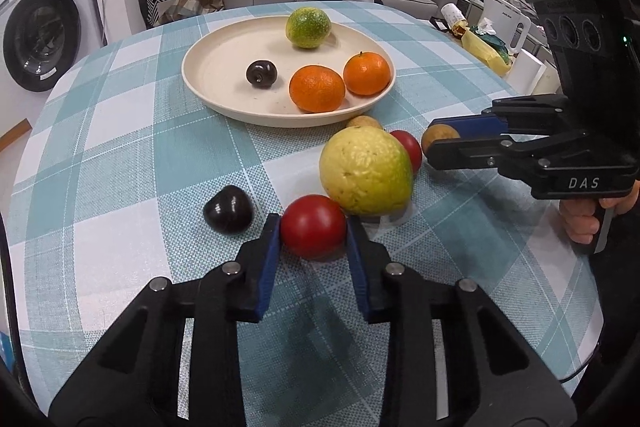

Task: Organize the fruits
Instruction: 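Grasp the red tomato with the left gripper while the right gripper grasps a small brown pear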

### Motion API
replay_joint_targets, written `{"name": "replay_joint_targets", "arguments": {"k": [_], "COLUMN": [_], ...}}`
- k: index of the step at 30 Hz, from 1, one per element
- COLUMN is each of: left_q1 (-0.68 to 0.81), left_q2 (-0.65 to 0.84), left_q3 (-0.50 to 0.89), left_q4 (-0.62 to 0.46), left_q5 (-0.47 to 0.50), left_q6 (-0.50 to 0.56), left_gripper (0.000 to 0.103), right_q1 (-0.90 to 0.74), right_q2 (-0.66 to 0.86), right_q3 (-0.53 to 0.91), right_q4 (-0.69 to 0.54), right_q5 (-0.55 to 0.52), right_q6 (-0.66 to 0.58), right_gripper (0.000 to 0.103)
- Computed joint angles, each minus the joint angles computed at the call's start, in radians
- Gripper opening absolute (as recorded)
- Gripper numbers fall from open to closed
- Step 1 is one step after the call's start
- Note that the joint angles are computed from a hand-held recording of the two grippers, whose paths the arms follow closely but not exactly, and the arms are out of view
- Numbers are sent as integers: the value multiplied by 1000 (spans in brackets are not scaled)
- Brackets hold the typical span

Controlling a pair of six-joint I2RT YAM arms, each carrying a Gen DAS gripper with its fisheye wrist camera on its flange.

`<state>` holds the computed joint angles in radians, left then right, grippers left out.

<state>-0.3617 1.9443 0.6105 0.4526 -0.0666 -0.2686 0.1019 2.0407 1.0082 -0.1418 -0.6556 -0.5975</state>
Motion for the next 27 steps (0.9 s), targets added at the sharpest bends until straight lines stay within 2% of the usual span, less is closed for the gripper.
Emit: {"name": "replay_joint_targets", "arguments": {"k": [11,19,27], "left_q1": [25,12,13], "left_q2": [-50,-118,-174], "left_q3": [-59,-107,-132], "left_q4": [71,120,149], "left_q5": [32,6,-35], "left_q6": [-7,-11,-32], "left_gripper": [29,29,29], "right_q1": [-6,-16,-41], "right_q2": [-4,-9,-34], "right_q3": [-3,-10,-48], "right_q4": [6,30,142], "right_q5": [-9,-32,-74], "right_q6": [4,24,112], "right_gripper": [29,30,30]}}
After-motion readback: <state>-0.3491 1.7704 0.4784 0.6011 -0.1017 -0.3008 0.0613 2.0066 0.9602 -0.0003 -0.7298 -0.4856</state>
